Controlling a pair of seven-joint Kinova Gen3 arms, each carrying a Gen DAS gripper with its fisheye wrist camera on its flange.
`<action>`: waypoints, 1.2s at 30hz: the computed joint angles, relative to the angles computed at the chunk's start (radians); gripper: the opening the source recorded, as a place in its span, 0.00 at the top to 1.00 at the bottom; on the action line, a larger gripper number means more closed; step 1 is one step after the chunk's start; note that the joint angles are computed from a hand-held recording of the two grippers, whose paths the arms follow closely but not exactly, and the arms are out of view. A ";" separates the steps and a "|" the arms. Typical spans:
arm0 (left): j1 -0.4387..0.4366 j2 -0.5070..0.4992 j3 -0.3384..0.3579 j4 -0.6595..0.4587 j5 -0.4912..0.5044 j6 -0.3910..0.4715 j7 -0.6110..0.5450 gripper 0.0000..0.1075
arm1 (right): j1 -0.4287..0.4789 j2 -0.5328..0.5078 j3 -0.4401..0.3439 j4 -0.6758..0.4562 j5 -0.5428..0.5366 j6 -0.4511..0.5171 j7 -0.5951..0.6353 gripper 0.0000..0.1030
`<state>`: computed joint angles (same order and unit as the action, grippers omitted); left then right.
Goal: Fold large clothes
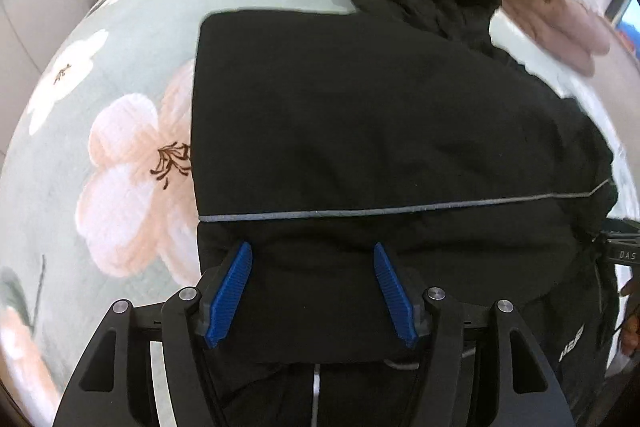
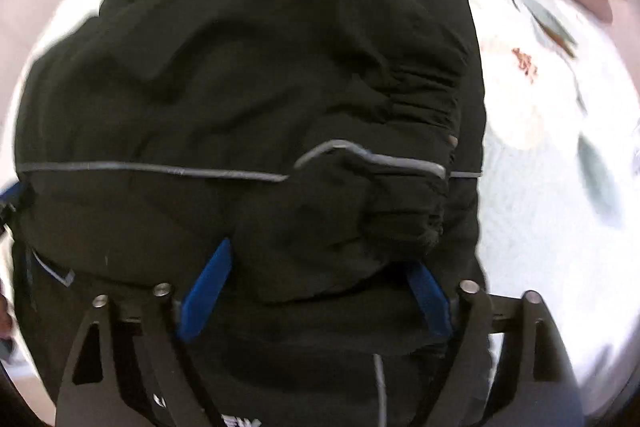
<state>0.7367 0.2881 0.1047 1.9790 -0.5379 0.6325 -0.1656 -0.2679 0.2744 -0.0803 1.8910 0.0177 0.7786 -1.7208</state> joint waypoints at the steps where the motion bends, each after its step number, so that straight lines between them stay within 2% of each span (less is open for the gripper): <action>1: -0.009 -0.003 0.004 0.000 0.007 -0.002 -0.015 0.39 | -0.020 0.004 0.007 -0.010 0.023 0.013 -0.024 0.14; 3: -0.021 -0.016 0.008 0.007 0.012 -0.015 -0.039 0.39 | -0.030 0.007 0.003 -0.020 0.049 0.028 -0.034 0.14; 7: -0.097 -0.126 0.030 0.053 0.069 -0.076 -0.110 0.39 | 0.081 0.000 -0.098 -0.106 0.035 0.140 0.025 0.18; 8: -0.090 -0.162 0.008 0.053 0.053 -0.075 -0.113 0.39 | 0.089 -0.015 -0.107 -0.122 0.043 0.153 0.032 0.22; 10: -0.058 -0.196 -0.054 0.021 0.014 -0.051 -0.141 0.39 | 0.082 -0.058 -0.108 -0.165 0.080 0.175 0.024 0.22; 11: -0.069 -0.195 -0.061 -0.019 0.006 -0.023 -0.179 0.39 | 0.080 -0.070 -0.104 -0.206 0.088 0.189 0.025 0.22; 14: -0.192 -0.137 -0.004 -0.158 0.012 0.026 -0.301 0.39 | 0.102 -0.041 -0.090 -0.345 0.041 0.192 0.073 0.22; 16: -0.272 -0.074 0.020 -0.251 0.016 -0.001 -0.382 0.39 | 0.079 0.014 -0.042 -0.437 -0.014 0.147 0.096 0.22; 18: -0.304 -0.004 0.010 -0.343 0.047 -0.015 -0.463 0.39 | 0.027 0.091 0.010 -0.530 -0.027 0.101 0.072 0.22; 20: -0.342 0.078 0.021 -0.436 0.058 -0.031 -0.544 0.39 | 0.031 0.177 0.012 -0.623 -0.075 0.064 0.075 0.22; 21: -0.336 0.118 0.003 -0.482 0.077 -0.026 -0.575 0.39 | 0.045 0.223 0.006 -0.669 -0.116 0.049 0.097 0.22; 23: -0.356 0.200 0.003 -0.575 0.110 -0.007 -0.641 0.39 | 0.049 0.304 0.008 -0.762 -0.175 0.062 0.113 0.22; 25: -0.363 0.275 -0.011 -0.668 0.162 0.037 -0.694 0.39 | 0.006 0.388 0.066 -0.854 -0.191 0.070 0.117 0.22; 27: -0.395 0.349 0.004 -0.760 0.223 0.085 -0.752 0.39 | -0.002 0.460 0.069 -0.947 -0.165 0.113 0.096 0.22; 29: -0.425 0.418 0.017 -0.842 0.301 0.112 -0.806 0.39 | 0.008 0.522 0.035 -1.040 -0.114 0.178 0.073 0.25; 30: -0.425 0.438 0.007 -0.860 0.324 0.108 -0.816 0.39 | -0.002 0.559 0.037 -1.086 -0.091 0.198 0.067 0.28; 31: -0.418 0.457 -0.011 -0.871 0.335 0.091 -0.811 0.45 | -0.013 0.586 0.045 -1.119 -0.079 0.217 0.072 0.31; 32: -0.413 0.468 -0.032 -0.873 0.351 0.065 -0.811 0.56 | -0.007 0.602 0.035 -1.133 -0.072 0.230 0.090 0.47; 33: -0.420 0.474 -0.036 -0.868 0.375 0.042 -0.825 0.92 | -0.008 0.610 0.024 -1.134 -0.052 0.228 0.100 0.72; 35: -0.489 0.463 0.010 -0.813 0.456 -0.038 -0.860 0.92 | -0.014 0.592 0.025 -1.085 0.003 0.174 0.113 0.84; 36: -0.530 0.441 0.043 -0.767 0.497 -0.077 -0.878 0.92 | 0.007 0.563 0.000 -1.039 0.007 0.137 0.125 0.86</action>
<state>0.2065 0.7293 0.1480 1.2119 -0.0412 0.5557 -1.0436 -0.2604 0.8376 -0.0807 0.8520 0.0246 0.9154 -1.5962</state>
